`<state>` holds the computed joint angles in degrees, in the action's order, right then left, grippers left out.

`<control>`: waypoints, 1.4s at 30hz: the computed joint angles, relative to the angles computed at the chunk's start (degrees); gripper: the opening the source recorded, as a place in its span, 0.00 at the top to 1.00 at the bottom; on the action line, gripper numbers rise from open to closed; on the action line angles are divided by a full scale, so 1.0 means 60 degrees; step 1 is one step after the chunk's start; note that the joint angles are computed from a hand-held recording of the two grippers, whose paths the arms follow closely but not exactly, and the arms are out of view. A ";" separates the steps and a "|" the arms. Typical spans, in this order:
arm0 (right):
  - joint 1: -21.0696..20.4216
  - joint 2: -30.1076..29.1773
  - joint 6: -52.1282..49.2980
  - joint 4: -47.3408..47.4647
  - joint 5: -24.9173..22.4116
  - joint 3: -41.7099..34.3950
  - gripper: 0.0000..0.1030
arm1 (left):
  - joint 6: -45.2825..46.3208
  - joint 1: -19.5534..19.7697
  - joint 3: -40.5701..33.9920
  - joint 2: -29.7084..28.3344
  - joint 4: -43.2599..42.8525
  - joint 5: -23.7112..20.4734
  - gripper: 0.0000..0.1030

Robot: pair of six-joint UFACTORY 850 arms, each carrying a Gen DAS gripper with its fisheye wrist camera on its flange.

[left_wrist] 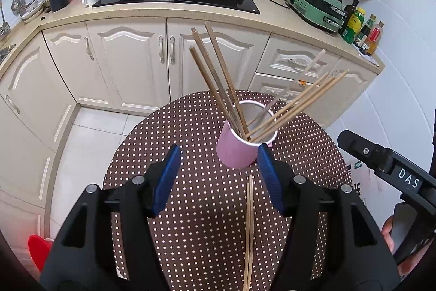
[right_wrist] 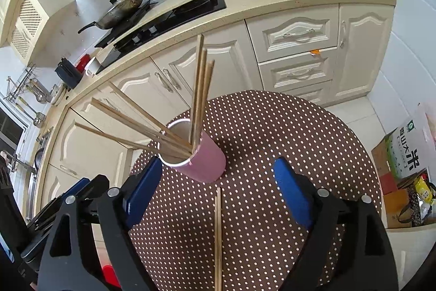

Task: Organize utensils
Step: 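Withdraw both open tools from the cup back over the remaining chopsticks, then close the right tool on a chopstick while the left tool grasps the last chopstick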

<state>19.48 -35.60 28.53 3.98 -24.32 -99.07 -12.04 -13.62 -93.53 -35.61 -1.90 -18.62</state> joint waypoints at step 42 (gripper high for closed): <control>0.0934 -0.2180 -0.0043 -0.1260 -0.3035 -0.0884 0.19 | 0.0709 0.0204 0.0699 -0.0721 -0.0629 -0.1590 0.37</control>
<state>25.09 -48.68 28.27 -3.59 -42.53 -104.37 -7.78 -12.40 -89.34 -39.94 -5.68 -28.16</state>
